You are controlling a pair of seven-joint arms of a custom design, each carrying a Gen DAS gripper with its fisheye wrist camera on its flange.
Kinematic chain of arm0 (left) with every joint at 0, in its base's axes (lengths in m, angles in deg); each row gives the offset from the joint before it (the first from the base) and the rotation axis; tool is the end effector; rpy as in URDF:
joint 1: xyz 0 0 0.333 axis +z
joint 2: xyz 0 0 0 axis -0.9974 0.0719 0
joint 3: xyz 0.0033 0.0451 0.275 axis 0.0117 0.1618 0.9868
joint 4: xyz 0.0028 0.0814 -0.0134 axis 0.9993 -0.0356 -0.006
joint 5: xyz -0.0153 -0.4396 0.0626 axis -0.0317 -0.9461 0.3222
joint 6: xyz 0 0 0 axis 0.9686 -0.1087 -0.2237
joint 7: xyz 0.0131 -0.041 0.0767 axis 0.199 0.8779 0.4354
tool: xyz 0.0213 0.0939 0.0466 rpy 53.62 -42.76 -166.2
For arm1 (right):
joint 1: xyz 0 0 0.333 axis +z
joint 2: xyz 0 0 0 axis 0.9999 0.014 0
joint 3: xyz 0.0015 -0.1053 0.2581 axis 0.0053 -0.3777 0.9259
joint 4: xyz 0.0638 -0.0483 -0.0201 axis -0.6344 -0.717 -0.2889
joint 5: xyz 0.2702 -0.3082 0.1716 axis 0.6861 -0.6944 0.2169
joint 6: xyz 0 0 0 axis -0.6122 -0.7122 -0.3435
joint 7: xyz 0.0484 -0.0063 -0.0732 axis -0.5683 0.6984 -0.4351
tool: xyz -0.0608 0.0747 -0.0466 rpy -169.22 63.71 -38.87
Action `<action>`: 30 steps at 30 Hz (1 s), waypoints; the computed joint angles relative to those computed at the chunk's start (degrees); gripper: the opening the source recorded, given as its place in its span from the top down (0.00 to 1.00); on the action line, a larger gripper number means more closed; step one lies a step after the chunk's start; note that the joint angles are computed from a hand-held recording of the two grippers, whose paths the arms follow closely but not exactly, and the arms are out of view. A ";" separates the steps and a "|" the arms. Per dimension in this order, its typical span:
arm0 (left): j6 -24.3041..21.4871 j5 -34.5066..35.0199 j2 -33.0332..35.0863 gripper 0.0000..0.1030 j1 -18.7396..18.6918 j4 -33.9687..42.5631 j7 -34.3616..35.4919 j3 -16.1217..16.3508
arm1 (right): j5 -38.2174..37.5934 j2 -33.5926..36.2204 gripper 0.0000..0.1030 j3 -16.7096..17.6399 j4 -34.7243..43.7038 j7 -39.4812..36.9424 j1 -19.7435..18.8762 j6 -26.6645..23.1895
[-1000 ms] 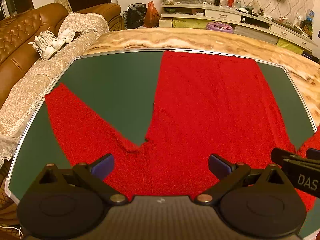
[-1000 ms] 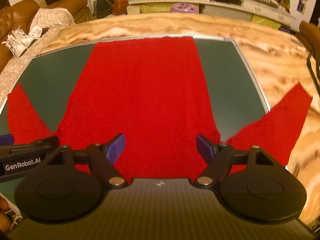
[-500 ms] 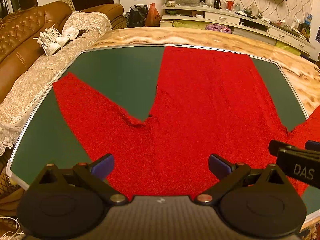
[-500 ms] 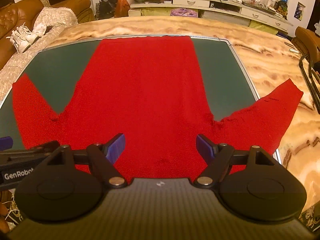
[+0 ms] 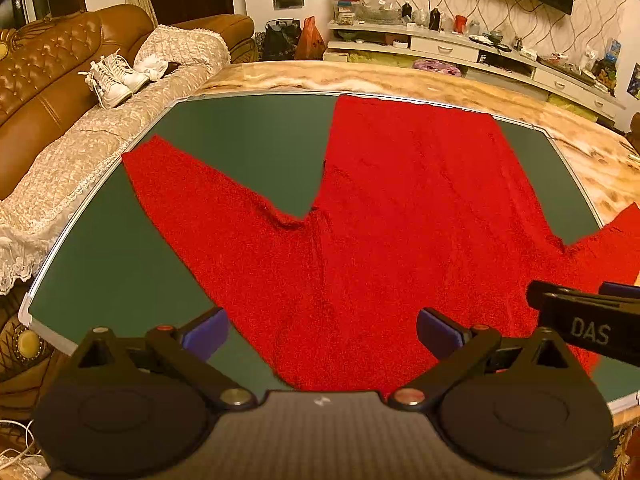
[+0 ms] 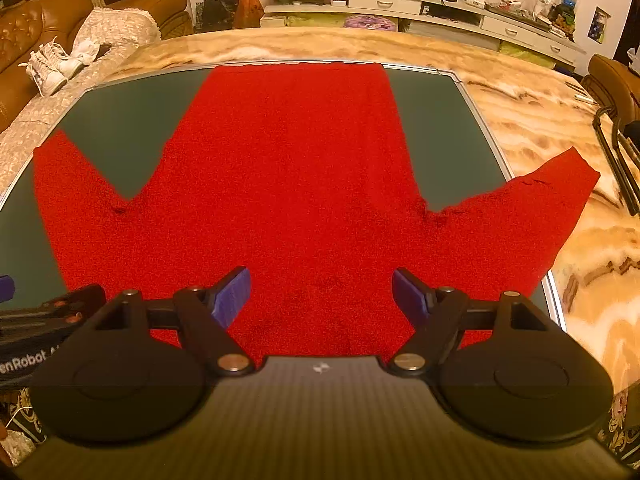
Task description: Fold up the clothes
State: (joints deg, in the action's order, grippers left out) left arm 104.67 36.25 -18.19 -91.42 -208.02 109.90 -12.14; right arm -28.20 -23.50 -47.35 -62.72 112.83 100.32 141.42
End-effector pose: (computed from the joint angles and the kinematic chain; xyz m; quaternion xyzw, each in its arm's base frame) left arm 0.5673 -0.1694 0.4365 -0.6888 0.6565 -0.1994 0.2342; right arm 0.5940 0.1600 0.3940 -0.6343 0.7109 -0.2168 0.2127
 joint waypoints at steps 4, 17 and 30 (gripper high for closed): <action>0.92 -1.65 -2.87 0.00 -0.35 -3.28 0.37 0.20 | 0.51 -1.90 0.17 0.51 -2.42 0.60 0.08 0.88; 3.57 -2.77 -13.00 0.00 -0.71 -14.34 -0.57 -0.42 | -5.07 -9.86 0.17 4.82 -11.42 8.18 -2.54 2.06; 6.23 -3.48 -20.02 0.00 -1.28 -22.39 -2.45 -1.57 | -6.07 -18.33 0.17 9.98 -20.74 12.44 -6.46 4.13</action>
